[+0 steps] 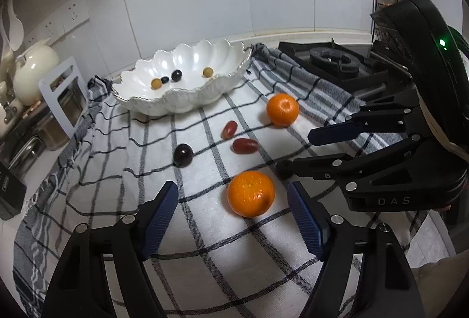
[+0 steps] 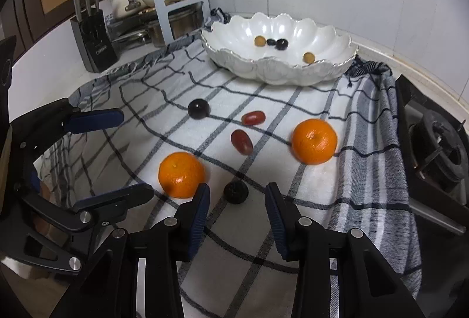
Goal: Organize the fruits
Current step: 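Grasp a mandarin orange with the left tool while the right tool grasps a dark grape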
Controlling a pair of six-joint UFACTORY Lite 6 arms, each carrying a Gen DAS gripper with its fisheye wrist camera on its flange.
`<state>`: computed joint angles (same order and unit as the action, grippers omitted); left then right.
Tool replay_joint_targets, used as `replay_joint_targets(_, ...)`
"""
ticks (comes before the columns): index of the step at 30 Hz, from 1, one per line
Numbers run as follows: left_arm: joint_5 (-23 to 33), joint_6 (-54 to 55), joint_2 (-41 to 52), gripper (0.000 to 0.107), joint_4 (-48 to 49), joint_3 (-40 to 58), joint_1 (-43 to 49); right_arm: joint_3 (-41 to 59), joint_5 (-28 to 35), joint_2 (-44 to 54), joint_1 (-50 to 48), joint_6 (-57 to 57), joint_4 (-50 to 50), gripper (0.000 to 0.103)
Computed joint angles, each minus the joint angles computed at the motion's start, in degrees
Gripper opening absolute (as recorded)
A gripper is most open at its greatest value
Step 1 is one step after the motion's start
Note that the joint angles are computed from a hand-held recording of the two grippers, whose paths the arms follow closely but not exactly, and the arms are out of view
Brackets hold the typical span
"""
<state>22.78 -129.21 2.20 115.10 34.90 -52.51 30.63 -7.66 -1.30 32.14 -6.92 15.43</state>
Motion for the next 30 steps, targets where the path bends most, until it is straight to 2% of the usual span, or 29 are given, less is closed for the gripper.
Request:
replay_joint_targets(8, -1.5, -8.4, 4.8, 0.073, 9.6, 1.7, 1.3, 1.6, -1.8, 5.3, -1.8, 15.0, -15.9, 0.040)
replay_joint_targets(11, -1.9, -11.9, 6.5, 0.070, 13.7, 2.4, 2.1, 2.5, -2.3, 7.0, -2.0, 17.3, -18.4, 0.040)
replay_joint_targets(20, -3.5, -21.0, 9.8, 0.062, 23.3, 4.0, 4.0, 4.3, -3.3, 10.2, -2.3, 19.4, -21.6, 0.039)
replay_joint_targets(30, -3.5, -26.1, 11.8, 0.050, 28.3, 5.0, 4.5, 5.3, -4.4, 12.5, -2.5, 21.6, -24.5, 0.027)
